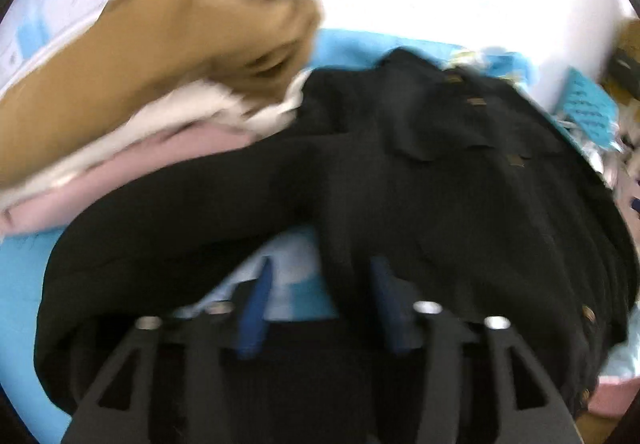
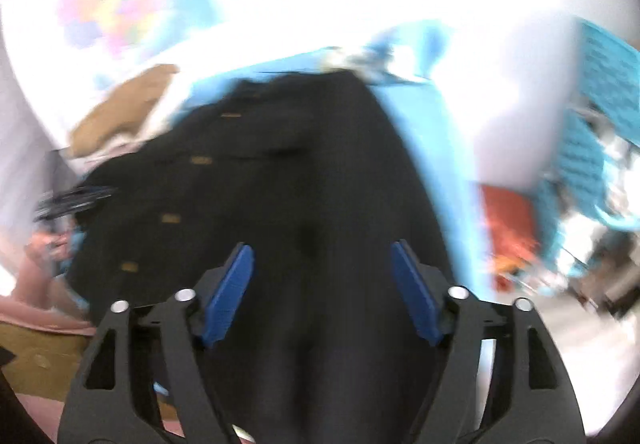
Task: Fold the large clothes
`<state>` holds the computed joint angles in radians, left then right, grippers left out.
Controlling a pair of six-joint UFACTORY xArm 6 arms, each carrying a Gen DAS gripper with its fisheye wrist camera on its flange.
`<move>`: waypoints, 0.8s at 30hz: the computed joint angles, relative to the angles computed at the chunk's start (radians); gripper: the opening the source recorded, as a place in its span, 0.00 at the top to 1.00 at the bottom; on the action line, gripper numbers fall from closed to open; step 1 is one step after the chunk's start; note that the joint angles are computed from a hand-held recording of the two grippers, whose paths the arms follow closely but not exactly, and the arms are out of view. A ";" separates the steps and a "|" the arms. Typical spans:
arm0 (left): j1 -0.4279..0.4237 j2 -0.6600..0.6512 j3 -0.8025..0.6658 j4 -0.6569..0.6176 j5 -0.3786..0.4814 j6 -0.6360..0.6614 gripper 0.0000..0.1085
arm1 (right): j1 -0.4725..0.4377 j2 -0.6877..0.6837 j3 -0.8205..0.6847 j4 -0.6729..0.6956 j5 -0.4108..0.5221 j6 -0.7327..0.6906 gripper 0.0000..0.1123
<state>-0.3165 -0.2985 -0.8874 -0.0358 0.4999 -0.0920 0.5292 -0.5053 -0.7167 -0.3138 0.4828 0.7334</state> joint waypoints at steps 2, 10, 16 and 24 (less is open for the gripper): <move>-0.012 -0.047 0.030 -0.088 -0.037 0.070 0.39 | -0.033 -0.070 0.075 0.061 0.001 0.012 0.24; -0.092 -0.081 0.025 -0.224 -0.095 0.174 0.32 | -0.015 -0.120 0.176 0.135 0.019 -0.004 0.24; -0.150 0.018 -0.057 -0.285 -0.069 0.218 0.29 | -0.021 -0.181 0.209 0.013 0.061 0.086 0.93; -0.210 0.092 -0.120 -0.347 -0.067 0.296 0.28 | -0.083 -0.252 0.219 -0.032 0.046 0.139 0.91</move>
